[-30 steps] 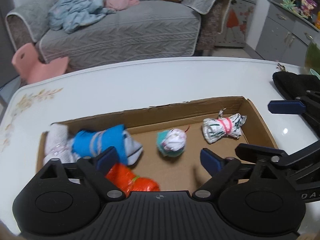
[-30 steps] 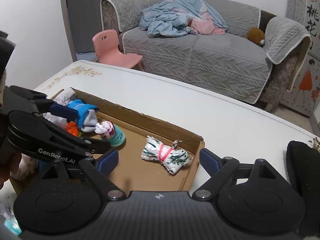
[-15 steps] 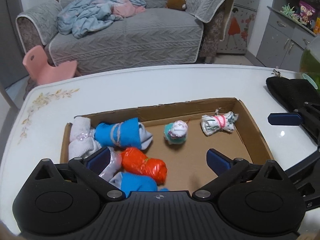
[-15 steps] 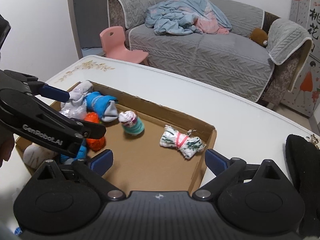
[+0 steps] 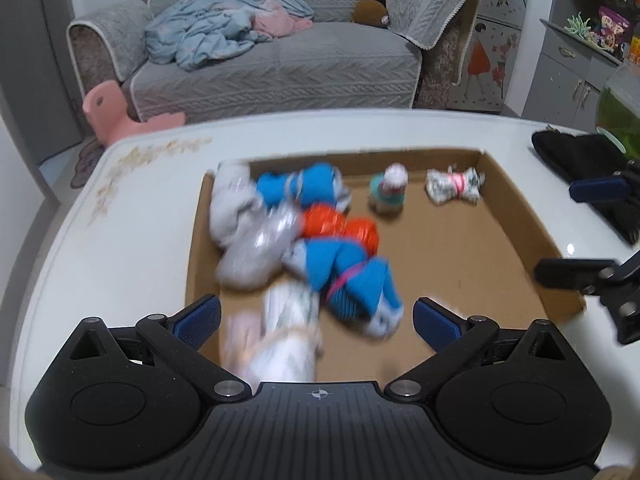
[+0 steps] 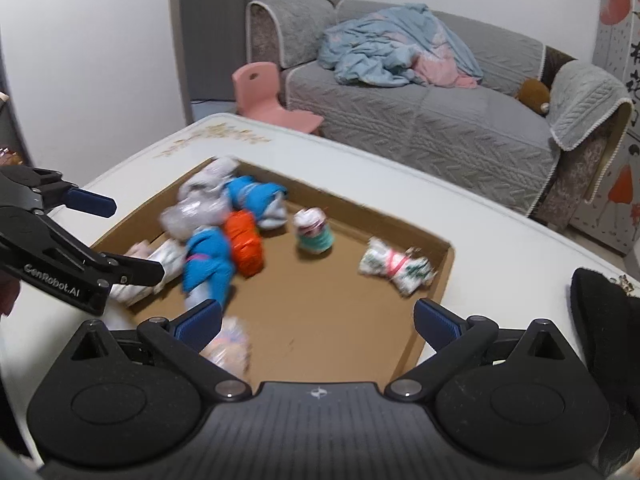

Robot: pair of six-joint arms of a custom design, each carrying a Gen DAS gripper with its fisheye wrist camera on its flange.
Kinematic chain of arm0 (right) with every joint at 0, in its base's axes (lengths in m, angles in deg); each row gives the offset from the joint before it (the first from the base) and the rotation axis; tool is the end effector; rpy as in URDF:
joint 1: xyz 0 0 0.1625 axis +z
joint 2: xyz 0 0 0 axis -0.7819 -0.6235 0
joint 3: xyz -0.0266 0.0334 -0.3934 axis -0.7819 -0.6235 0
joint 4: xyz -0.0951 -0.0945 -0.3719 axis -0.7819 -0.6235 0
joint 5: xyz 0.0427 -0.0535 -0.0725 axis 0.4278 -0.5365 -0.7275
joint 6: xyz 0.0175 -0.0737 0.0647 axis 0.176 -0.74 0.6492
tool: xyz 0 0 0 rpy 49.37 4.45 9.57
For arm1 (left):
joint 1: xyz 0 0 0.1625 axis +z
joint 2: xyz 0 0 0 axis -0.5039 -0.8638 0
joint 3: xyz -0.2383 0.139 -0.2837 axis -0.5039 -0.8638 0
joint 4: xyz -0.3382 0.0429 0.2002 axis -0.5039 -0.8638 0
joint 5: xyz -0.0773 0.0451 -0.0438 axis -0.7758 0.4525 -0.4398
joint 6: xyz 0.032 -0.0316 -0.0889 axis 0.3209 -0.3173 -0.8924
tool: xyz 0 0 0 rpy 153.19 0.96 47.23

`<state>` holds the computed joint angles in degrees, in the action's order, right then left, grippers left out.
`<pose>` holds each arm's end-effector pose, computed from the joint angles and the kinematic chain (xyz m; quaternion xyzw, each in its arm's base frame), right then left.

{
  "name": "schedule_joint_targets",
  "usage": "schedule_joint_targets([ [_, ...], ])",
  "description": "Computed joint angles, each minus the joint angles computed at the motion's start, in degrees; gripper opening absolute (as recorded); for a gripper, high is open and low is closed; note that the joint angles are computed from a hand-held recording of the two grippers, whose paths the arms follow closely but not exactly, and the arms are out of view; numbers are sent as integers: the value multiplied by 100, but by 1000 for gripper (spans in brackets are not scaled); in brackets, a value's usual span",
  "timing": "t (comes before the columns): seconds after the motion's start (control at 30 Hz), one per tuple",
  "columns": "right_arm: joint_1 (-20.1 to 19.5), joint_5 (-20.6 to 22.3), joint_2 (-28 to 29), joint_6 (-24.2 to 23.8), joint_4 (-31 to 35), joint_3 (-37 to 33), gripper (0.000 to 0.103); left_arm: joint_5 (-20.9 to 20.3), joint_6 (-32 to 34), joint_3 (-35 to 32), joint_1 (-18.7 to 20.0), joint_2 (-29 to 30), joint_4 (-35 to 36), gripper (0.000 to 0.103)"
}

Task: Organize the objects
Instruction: 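Withdraw both grippers from the tray toward the remaining pile, then grasp the orange plastic bundle with the right gripper while the left grasps the bubble-wrap bundle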

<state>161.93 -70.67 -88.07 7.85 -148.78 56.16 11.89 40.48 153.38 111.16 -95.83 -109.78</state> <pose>0.2937 -0.6287 -0.1000 0.0840 -0.8381 0.3802 0.3820 0.0484 -0.7395 0.2674 0.4523 0.8494 -0.1524 0.2251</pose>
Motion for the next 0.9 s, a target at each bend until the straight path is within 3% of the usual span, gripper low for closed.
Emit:
schedule_joint_targets([
  [0.17, 167, 74, 12, 38, 38, 324, 102, -115, 357, 297, 243, -327, 84, 102],
  [0.37, 133, 908, -314, -527, 170, 1338, 101, -241, 935, 369, 466, -447, 346, 102],
  [0.5, 33, 1224, -345, -445, 254, 1520, 99, -156, 1007, 270, 490, -386, 674, 102],
  [0.73, -100, 1276, -244, -256, 733, 1387, 91, 291, 1042, 326, 469, -235, 408, 102],
  [0.83, -116, 1161, -183, -150, 891, 1322, 79, 297, 886, 198, 488, -171, 500, 103],
  [0.9, -134, 1180, -186, -100, 952, 1319, 80, 285, 890, 193, 488, -168, 506, 102],
])
